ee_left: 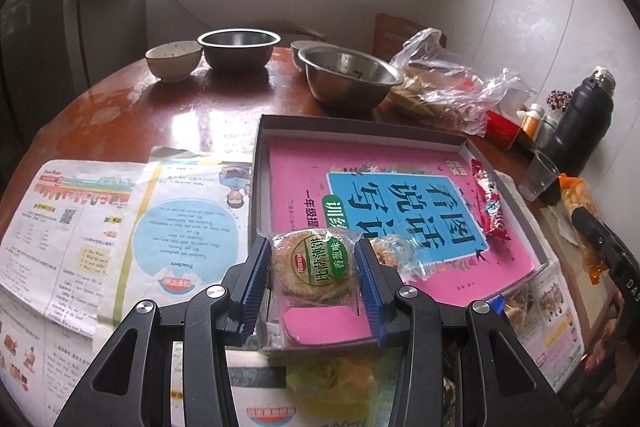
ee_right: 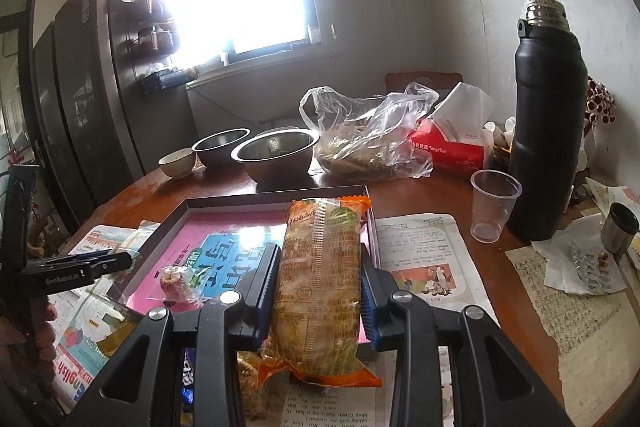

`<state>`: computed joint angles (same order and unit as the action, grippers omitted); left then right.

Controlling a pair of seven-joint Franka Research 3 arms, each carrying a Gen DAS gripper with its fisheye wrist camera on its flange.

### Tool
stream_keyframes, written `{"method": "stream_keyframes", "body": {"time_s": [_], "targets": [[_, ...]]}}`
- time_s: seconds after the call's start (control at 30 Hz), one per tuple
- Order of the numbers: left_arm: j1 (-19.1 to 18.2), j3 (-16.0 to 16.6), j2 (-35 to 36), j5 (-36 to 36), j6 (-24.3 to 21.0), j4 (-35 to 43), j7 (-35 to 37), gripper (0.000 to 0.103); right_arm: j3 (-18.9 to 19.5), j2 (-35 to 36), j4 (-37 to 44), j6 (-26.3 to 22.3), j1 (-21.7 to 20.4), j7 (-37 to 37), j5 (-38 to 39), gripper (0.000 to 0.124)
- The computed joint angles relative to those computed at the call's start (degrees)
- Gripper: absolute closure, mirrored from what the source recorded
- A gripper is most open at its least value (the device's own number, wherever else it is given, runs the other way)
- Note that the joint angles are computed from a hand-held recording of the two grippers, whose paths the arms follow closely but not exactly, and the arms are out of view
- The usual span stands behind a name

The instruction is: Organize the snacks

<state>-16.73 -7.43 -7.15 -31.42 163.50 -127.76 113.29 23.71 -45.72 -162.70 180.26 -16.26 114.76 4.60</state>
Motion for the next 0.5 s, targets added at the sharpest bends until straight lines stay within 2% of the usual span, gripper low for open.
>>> {"method": "stream_keyframes", "body": {"time_s": [0.23,0.5], "targets": [[1.30,-1.69,2.34,6.45,0.25,1.11,-5.19,0.058,-0.53,3.57,0.99,2.31,-0.12,-0.67,0.72,0.088],[1.69,-2.60,3.46,8.23,0.18,1.68,-6.49,0.058,-0.29,6.97,1.86,4.57,-0.43,-2.49,2.58,0.088]]}}
